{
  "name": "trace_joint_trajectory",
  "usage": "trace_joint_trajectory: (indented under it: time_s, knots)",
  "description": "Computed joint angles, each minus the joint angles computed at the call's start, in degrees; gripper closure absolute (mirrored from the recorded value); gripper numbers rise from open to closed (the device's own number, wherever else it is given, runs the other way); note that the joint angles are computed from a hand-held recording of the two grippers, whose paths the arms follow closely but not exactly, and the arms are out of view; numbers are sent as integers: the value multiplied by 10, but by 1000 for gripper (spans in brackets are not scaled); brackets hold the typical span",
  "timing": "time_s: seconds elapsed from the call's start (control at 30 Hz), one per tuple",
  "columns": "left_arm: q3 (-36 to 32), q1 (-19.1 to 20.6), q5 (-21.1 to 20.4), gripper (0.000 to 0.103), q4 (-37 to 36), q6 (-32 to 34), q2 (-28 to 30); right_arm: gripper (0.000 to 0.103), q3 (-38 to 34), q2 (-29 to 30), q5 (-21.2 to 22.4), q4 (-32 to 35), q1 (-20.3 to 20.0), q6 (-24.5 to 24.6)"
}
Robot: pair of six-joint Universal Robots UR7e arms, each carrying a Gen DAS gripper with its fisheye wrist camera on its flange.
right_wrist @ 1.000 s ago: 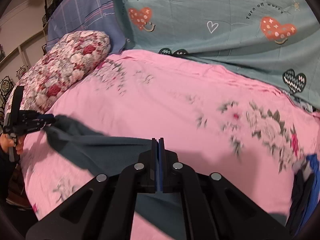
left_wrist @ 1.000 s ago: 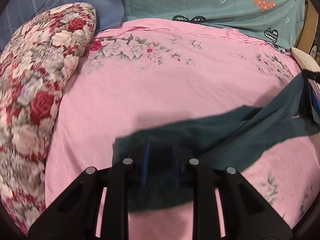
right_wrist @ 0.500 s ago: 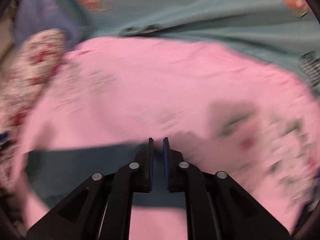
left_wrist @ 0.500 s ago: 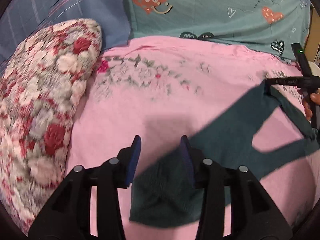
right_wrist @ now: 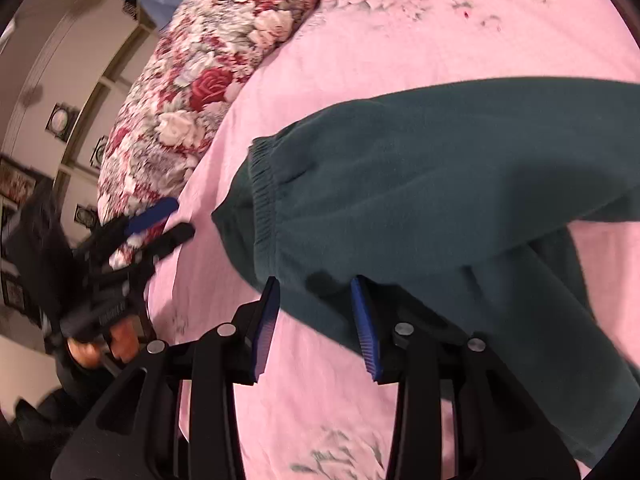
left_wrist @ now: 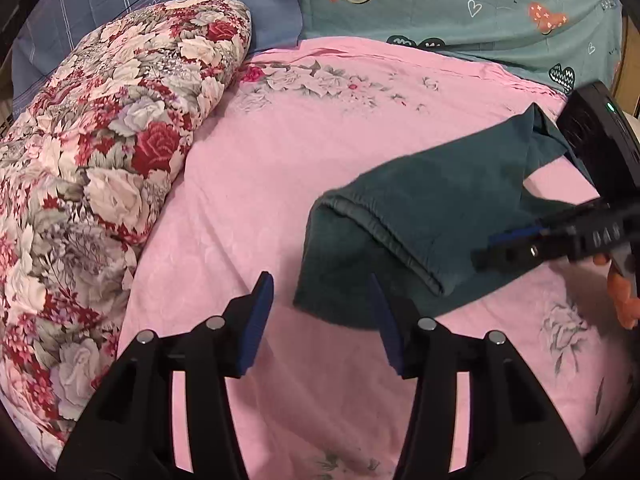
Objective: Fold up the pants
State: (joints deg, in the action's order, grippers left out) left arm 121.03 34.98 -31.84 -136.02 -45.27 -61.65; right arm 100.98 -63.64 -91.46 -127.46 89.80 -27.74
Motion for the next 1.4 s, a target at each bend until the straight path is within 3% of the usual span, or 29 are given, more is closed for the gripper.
trace_joint_trajectory:
  time_s: [0.07, 0.13, 0.4, 0.53, 0.6, 0.67, 0.7, 0.83, 1.0, 1.07, 1.2, 1.23, 1.27, 1.3, 1.4]
  knots:
    - [10, 4, -7, 50, -20, 9, -1, 73, -4, 9, -1, -12, 2, 15]
    - [15, 7, -9, 50, -34, 22, -2, 100, -4, 15, 2, -38, 8, 12]
    - [28, 4, -13, 47, -90, 69, -1, 101, -73, 57, 11, -105, 61, 15]
    - [25, 4, -17, 46, -88, 66, 4, 102, -194, 143, -25, -145, 105, 12]
    - [20, 6, -22, 46, -90, 66, 10, 102, -282, 202, -42, -111, 116, 6]
    - [13, 7, -24, 46, -81, 65, 19, 76, -337, 244, -120, -94, 126, 29]
    - [12, 7, -27, 46, -79, 65, 21, 56, -333, 244, -140, -96, 126, 27]
    - [20, 11, -48, 40, -116, 93, 26, 56, -209, 144, -99, -128, 103, -10]
    - [-8, 21, -84, 43, -169, 162, 66, 56, -9, -48, -128, -191, 51, -78]
    - [-34, 30, -102, 57, -144, 158, 87, 56, 53, -121, -151, -223, 19, -88]
    - [-58, 36, -96, 62, -132, 143, 110, 54, 131, -264, -173, -272, -89, -103]
    - [-60, 37, -98, 68, -139, 142, 113, 53, 143, -288, -175, -284, -115, -108]
    - [-62, 38, -98, 83, -146, 141, 115, 53, 153, -312, -175, -297, -142, -112]
    - [-65, 38, -94, 90, -144, 138, 119, 53, 161, -338, -170, -306, -177, -111]
    - [-71, 34, -83, 93, -124, 129, 124, 53, 166, -393, -133, -306, -268, -83]
